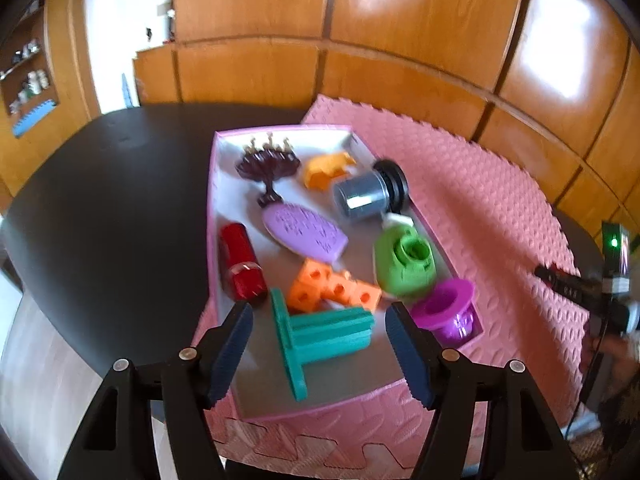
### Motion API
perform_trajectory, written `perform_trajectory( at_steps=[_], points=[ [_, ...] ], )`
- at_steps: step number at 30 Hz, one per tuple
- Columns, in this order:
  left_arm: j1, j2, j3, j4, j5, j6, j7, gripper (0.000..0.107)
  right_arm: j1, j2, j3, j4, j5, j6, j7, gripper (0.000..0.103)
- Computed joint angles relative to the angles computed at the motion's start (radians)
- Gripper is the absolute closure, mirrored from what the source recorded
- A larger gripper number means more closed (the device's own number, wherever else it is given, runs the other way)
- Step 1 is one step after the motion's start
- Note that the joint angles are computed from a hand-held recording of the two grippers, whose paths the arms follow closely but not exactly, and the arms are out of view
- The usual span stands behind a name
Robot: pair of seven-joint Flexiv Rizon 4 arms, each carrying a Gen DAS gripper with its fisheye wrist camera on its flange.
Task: Organize rigid objects
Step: 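Open the left gripper and withdraw it from the teal spool, then carry the red block to the tray with the right gripper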
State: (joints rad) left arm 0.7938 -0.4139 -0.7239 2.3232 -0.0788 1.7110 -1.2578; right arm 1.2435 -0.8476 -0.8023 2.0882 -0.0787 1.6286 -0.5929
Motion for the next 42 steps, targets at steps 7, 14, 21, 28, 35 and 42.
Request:
perform_trajectory(
  at_steps=[7,14,21,28,35,42],
  points=[
    [-0.145,0.039,0.175,-0.020,0.000,0.044,-0.053,0.037,0.006,-0.006,-0.010,0.004,0.001,0.003,-0.005,0.064],
    [-0.203,0.051,0.248,-0.024,0.004,0.055,-0.071,0.037,0.024,-0.016,-0.024,0.002,0.003,-0.004,-0.006,0.064],
    [-0.217,0.056,0.271,-0.023,0.016,0.064,-0.087,0.037,0.030,-0.020,-0.030,0.002,0.006,-0.004,-0.008,0.064],
    [-0.213,0.052,0.271,-0.024,0.024,0.067,-0.095,0.037,0.034,-0.027,-0.037,0.003,0.008,0.000,-0.017,0.064],
    [-0.178,0.048,0.254,-0.018,0.045,0.082,-0.120,0.037,0.046,-0.041,-0.049,0.002,0.017,0.001,-0.028,0.064],
    [-0.088,0.046,0.197,-0.010,0.072,0.093,-0.151,0.037,0.041,0.000,-0.042,-0.021,-0.025,-0.087,-0.028,0.066]
  ],
)
